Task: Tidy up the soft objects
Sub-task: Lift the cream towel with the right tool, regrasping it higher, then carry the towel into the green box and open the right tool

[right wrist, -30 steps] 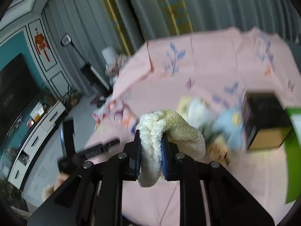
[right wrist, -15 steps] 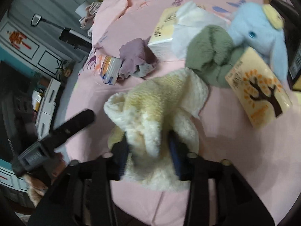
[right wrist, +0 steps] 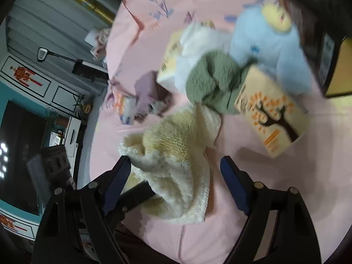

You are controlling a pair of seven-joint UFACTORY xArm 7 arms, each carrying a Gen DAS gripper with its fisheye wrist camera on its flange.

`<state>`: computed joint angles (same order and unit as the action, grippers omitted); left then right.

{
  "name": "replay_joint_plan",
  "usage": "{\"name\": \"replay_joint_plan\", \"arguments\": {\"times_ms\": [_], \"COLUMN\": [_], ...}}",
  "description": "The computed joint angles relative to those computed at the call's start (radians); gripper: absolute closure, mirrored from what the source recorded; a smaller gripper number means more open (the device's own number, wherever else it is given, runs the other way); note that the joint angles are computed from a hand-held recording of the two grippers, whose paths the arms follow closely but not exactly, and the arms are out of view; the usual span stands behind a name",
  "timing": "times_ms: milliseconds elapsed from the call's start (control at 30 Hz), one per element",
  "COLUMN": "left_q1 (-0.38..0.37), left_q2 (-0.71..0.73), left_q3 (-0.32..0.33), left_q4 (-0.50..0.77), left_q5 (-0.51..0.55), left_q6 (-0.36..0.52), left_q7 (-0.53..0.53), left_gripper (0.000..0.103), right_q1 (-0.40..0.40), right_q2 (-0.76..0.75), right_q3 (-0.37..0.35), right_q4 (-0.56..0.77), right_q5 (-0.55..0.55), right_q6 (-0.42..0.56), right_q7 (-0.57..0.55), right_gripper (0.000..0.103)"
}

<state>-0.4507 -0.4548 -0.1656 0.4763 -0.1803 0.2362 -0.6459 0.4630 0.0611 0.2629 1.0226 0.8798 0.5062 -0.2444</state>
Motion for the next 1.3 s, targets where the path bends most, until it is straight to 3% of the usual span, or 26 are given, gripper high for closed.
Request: {"name": "replay_joint_plan", "arguments": {"times_ms": [100,167,233,300,333,467,633,767,867,1100,1200,1300], "left_q1": [0.035,0.089,0.088,0.091,0.081,0.090,0.126,0.232,0.260,0.488,0.587,0.655], "left_q2": [0.033,0.046,0.063,0.072,0.079,0.080,0.061,0.049,0.068,0.127,0.215,0.378], "left_q3": [-0.043,-0.101,-0.106,-0.111,-0.103,-0.111,-0.144,-0.248,-0.279,-0.522,-0.653,-0.784], "left_q4": [0.025,0.047,0.058,0.066,0.070,0.082,0.101,0.157,0.212,0.380,0.501,0.649], "left_q5": [0.039,0.113,0.138,0.164,0.164,0.195,0.252,0.391,0.454,0.754,0.904,1.152], "left_q6": [0.014,0.033,0.029,0.028,0.022,0.019,-0.014,-0.027,-0.044,-0.083,-0.050,0.015], "left_q7": [-0.030,-0.080,-0.092,-0.107,-0.102,-0.129,-0.174,-0.257,-0.285,-0.497,-0.624,-0.775], "left_gripper": [0.008,0.016,0.024,0.036,0.043,0.053,0.056,0.056,0.057,0.060,0.060,0.061], "right_q1": [-0.005,-0.003,-0.004,-0.010,-0.014,-0.018,-0.012,-0.005,0.005,0.024,0.020,0.027], "right_q2": [0.024,0.041,0.042,0.047,0.045,0.028,-0.019,-0.087,-0.145,-0.302,-0.357,-0.406], "right_q3": [0.003,0.008,0.012,0.015,0.015,0.013,0.006,-0.016,-0.036,-0.121,-0.135,-0.189], "right_q4": [0.017,0.025,0.021,0.027,0.025,0.011,-0.005,-0.025,-0.052,-0.132,-0.177,-0.223], "right_q5": [0.035,0.030,0.038,0.065,0.078,0.101,0.137,0.192,0.220,0.295,0.250,0.235], "right_q6": [0.045,0.052,0.037,0.046,0.056,0.051,0.015,-0.022,-0.067,-0.143,-0.216,-0.256], "right_q7": [-0.035,-0.033,-0.039,-0.062,-0.072,-0.114,-0.155,-0.204,-0.240,-0.320,-0.294,-0.281], "right_gripper": [0.023,0.026,0.031,0.047,0.049,0.059,0.061,0.061,0.061,0.061,0.061,0.061]}}
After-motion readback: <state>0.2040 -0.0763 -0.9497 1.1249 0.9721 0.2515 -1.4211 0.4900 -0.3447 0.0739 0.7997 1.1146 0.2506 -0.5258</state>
